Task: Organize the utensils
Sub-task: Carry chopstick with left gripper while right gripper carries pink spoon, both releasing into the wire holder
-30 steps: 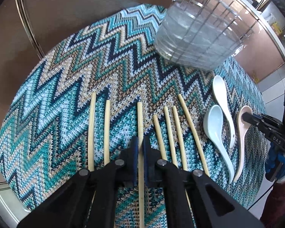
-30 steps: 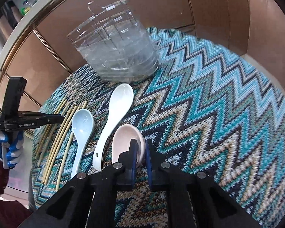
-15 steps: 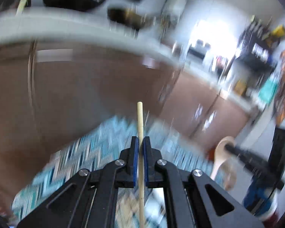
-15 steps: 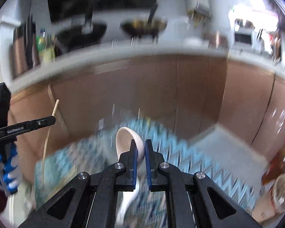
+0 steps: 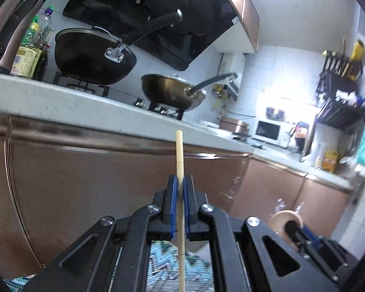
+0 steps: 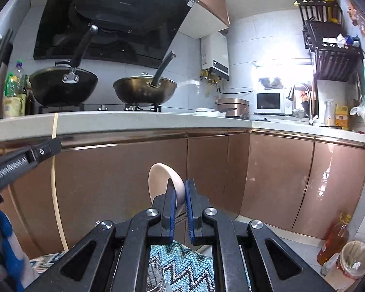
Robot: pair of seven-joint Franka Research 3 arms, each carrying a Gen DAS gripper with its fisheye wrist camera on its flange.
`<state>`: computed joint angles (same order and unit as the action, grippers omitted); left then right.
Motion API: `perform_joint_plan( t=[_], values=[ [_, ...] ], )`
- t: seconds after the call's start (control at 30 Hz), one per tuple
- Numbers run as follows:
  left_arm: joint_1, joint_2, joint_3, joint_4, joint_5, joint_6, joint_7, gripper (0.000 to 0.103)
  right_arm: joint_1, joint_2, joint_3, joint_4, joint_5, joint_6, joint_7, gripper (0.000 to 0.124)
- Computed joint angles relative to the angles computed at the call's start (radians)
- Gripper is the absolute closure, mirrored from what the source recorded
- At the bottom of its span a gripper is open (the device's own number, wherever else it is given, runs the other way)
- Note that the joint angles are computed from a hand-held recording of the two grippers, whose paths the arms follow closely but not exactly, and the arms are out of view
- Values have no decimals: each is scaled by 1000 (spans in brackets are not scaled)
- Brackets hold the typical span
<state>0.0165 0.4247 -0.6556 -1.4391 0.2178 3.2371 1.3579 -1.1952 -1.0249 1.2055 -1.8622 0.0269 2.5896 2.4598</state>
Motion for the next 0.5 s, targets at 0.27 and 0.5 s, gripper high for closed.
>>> perform_joint_plan(
  t=[0.27,0.5],
  values=[
    [-315,-47,427,-113,31,120,-134,98,-1,-30,75,-62,33,42,36,115],
    [-293,-65,428,-161,89,131,-201,81,30,-40,77,-82,56,25,23,92]
  ],
)
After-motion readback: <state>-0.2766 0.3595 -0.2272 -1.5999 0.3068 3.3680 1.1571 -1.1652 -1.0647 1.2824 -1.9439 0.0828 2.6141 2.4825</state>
